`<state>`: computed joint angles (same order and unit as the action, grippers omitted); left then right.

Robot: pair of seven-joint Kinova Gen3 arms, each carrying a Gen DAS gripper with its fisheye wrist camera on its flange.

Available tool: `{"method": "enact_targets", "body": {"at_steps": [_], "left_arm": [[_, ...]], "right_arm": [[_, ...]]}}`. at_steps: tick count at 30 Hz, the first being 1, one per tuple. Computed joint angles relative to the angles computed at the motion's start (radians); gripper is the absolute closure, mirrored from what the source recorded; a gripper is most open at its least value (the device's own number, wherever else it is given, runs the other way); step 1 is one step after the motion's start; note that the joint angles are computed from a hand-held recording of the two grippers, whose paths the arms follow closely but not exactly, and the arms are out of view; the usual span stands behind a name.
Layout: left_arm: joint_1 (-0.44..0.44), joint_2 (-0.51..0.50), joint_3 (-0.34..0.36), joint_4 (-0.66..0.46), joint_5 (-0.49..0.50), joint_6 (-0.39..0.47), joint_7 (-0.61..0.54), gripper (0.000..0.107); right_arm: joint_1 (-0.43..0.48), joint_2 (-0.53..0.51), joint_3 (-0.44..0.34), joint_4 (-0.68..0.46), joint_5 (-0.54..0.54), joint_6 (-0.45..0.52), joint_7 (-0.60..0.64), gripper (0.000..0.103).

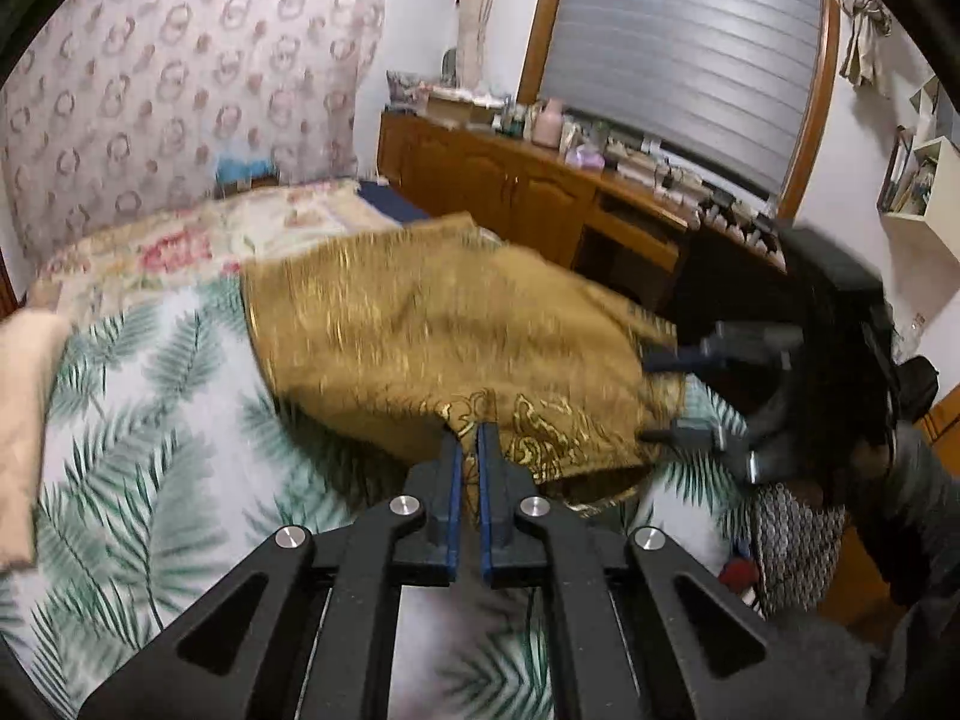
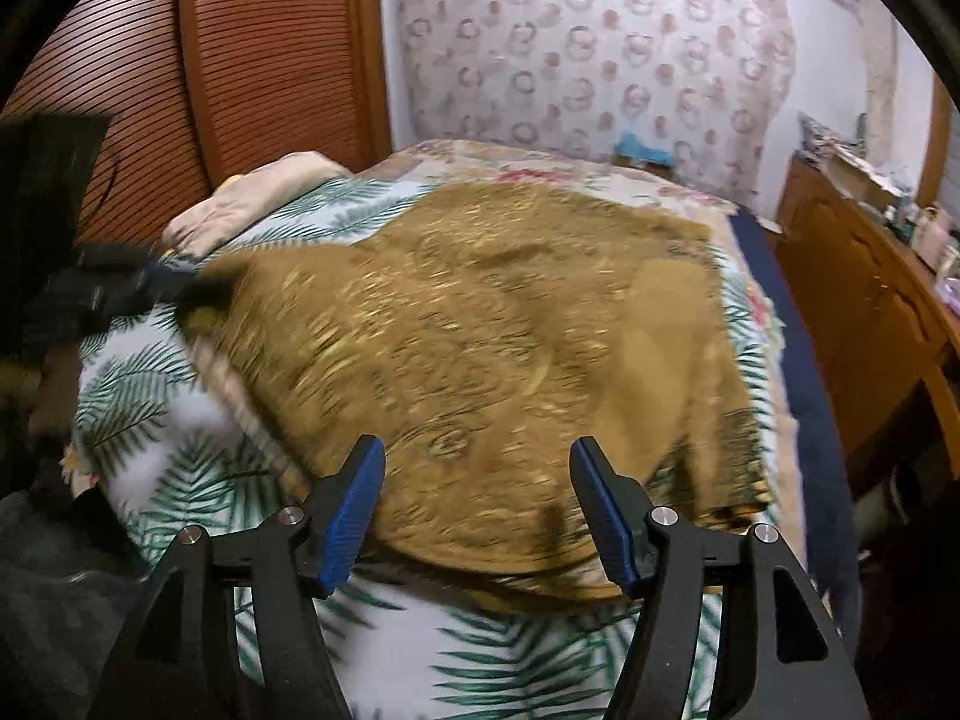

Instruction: Fold small clothes

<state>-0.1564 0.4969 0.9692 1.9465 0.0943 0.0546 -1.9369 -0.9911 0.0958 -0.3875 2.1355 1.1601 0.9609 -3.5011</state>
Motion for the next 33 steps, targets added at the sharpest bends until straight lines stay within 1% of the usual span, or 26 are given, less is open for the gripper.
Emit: {"method": "enact_targets", "body": {"at_steps": [3,6,11,13,14,15,17,18,19,21,25,27,28,30,33], "left_arm": [[0.028,0.014,-0.023,-0.060,0.006,0.018,0.004,0.103],[0.080,0.013,-0.079,-0.109,0.018,0.026,0.005,0.103],[0.142,0.017,-0.148,-0.154,0.036,0.029,0.006,0.103],[0.164,0.019,-0.176,-0.170,0.038,0.034,0.005,0.103],[0.173,0.018,-0.188,-0.177,0.041,0.039,0.005,0.103],[0.179,0.022,-0.197,-0.188,0.043,0.047,0.003,0.103],[0.190,0.024,-0.217,-0.205,0.048,0.061,-0.007,0.103],[0.193,0.021,-0.223,-0.207,0.052,0.060,-0.013,0.103],[0.194,0.021,-0.228,-0.211,0.056,0.062,-0.019,0.103],[0.205,0.018,-0.250,-0.225,0.066,0.068,-0.025,0.103],[0.240,0.015,-0.318,-0.266,0.084,0.081,-0.021,0.103],[0.278,0.020,-0.376,-0.304,0.089,0.101,-0.013,0.103],[0.304,0.025,-0.413,-0.327,0.090,0.112,-0.006,0.103],[0.340,0.047,-0.466,-0.379,0.092,0.140,0.002,0.103],[0.381,0.085,-0.525,-0.451,0.098,0.184,0.011,0.103]], "right_arm": [[0.002,-0.017,-0.005,0.006,-0.004,-0.020,0.024,0.036],[-0.001,-0.020,-0.013,0.008,-0.016,-0.013,0.045,0.035],[0.031,-0.008,0.011,0.004,-0.037,-0.016,0.099,0.035],[0.048,-0.005,0.024,-0.002,-0.049,-0.003,0.124,0.035],[0.052,-0.007,0.038,-0.002,-0.052,-0.007,0.134,0.035],[0.076,-0.015,0.041,0.000,-0.056,-0.027,0.149,0.035],[0.105,-0.035,0.051,0.008,-0.050,-0.064,0.187,0.050],[0.116,-0.038,0.051,0.005,-0.045,-0.070,0.205,0.066],[0.123,-0.038,0.051,-0.002,-0.035,-0.067,0.219,0.078],[0.133,-0.043,0.051,-0.014,0.005,-0.055,0.230,0.089],[0.181,-0.059,0.068,-0.070,0.054,-0.060,0.289,0.093],[0.209,-0.048,0.080,-0.119,0.065,-0.064,0.349,0.093],[0.222,-0.040,0.088,-0.144,0.066,-0.070,0.380,0.093],[0.249,-0.011,0.109,-0.202,0.060,-0.088,0.449,0.093],[0.292,0.038,0.152,-0.272,0.026,-0.143,0.541,0.093]]}}
